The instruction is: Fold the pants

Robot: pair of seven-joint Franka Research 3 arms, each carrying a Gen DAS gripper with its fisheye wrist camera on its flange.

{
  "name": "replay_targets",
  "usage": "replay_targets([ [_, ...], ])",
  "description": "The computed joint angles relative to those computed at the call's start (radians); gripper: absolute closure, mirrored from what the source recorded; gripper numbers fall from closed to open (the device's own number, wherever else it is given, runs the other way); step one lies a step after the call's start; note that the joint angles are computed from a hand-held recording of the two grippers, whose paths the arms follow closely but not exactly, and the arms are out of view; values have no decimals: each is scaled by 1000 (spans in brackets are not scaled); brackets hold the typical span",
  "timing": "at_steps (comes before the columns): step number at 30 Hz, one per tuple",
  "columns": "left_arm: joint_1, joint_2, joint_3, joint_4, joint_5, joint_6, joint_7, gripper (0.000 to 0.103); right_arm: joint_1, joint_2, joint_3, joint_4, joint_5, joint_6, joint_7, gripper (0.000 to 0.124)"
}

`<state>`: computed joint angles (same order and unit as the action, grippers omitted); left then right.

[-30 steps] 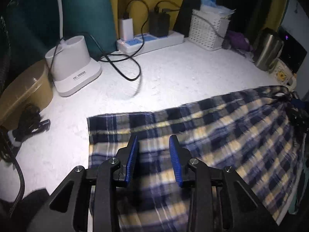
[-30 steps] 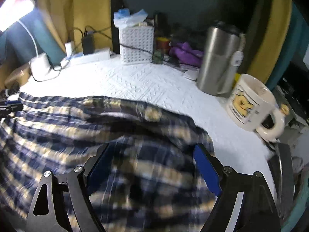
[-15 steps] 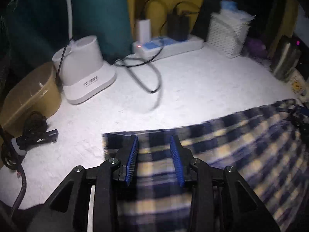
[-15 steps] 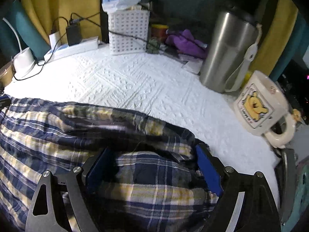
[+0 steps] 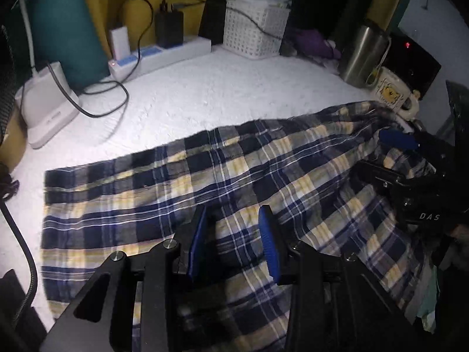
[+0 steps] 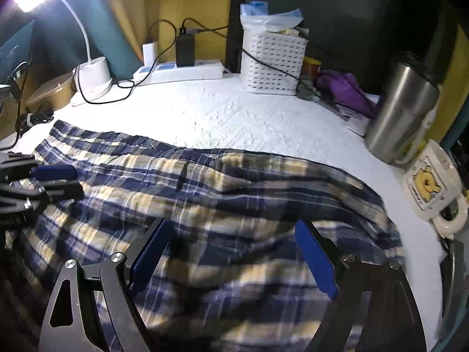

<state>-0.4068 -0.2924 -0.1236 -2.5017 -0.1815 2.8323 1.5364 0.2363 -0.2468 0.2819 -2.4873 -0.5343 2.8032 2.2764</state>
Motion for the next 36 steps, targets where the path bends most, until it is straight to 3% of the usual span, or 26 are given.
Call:
replay_targets([
  [4,29,27,-25,18,60,26,-28,67,10,71,-14,52,-5,-35,-11,36],
  [8,76,38,-61,36,156,10,-110,67,39,60,-42,41,-1,-46,-21,36],
  [19,-87,-177,21,-130,13,2,-58,67,48,-139,4,-121,101,-99,-44,36],
  [23,-148,-262,44,-212,-20,-11,-62,67,43,-240,34,-199,142,-48,-38,36],
  [27,-175,-320,42,-275,-24,-31,-97,67,52,-268,66,-223,199,-53,-79,36],
  [30,-164,-359,7,-315,5,-21,-152,67,39,-273,101,-248,207,-48,-59,36],
  [36,-164,-412,-14,-360,79,-19,-233,67,67,-346,108,-295,253,-73,-70,36],
])
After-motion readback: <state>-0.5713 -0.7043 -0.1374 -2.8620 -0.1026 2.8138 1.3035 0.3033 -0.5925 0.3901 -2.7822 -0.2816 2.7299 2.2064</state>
